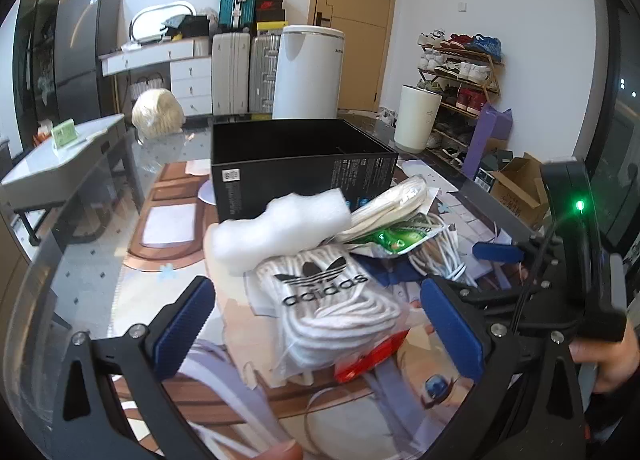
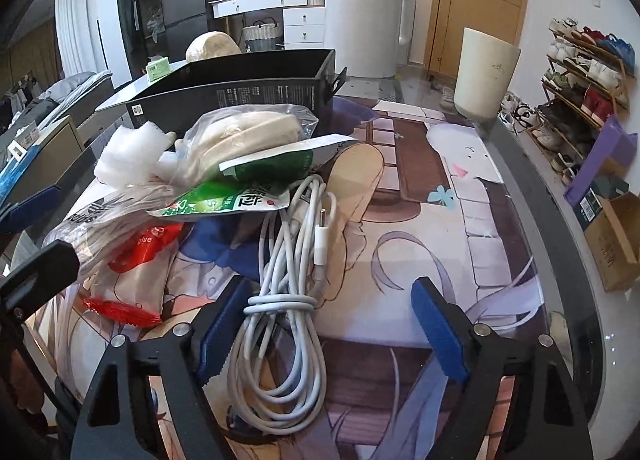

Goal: Organize soft objects
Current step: 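Lower the left tool onto the adidas rope bag while the right tool lowers onto the white cable bundle, then close the left tool on the adidas bag while the right tool grips the cable bundle, lift both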

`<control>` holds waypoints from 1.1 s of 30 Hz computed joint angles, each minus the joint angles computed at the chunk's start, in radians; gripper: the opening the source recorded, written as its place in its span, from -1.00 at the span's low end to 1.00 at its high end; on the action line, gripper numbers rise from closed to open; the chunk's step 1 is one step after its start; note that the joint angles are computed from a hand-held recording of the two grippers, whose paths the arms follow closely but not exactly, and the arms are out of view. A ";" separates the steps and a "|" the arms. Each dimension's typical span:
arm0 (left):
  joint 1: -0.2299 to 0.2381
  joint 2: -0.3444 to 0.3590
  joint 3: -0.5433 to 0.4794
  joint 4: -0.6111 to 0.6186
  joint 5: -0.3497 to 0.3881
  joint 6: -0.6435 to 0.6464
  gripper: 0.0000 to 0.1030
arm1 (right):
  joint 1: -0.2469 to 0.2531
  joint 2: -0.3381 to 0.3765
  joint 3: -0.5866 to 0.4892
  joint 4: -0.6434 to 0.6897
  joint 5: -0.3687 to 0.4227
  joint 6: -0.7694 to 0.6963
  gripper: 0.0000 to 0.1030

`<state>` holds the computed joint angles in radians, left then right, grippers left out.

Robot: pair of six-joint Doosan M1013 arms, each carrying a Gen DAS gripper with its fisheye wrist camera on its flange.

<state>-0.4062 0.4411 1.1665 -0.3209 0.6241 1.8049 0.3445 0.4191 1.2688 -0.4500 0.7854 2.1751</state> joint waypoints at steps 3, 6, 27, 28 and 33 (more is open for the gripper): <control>-0.010 0.017 -0.029 0.067 0.018 -0.052 1.00 | 0.000 -0.003 0.006 0.004 -0.008 0.005 0.63; -0.013 0.038 -0.061 0.087 0.051 -0.076 1.00 | -0.001 -0.003 0.006 0.008 -0.011 0.004 0.63; 0.005 0.029 -0.024 -0.003 0.055 -0.019 0.04 | 0.003 -0.016 0.026 0.033 -0.048 -0.036 0.20; 0.005 0.027 -0.020 -0.006 0.051 -0.012 0.02 | 0.004 -0.017 0.028 0.041 -0.054 -0.048 0.04; 0.005 0.003 0.021 -0.013 0.011 0.017 -0.05 | 0.007 -0.025 0.040 0.044 -0.082 -0.071 -0.38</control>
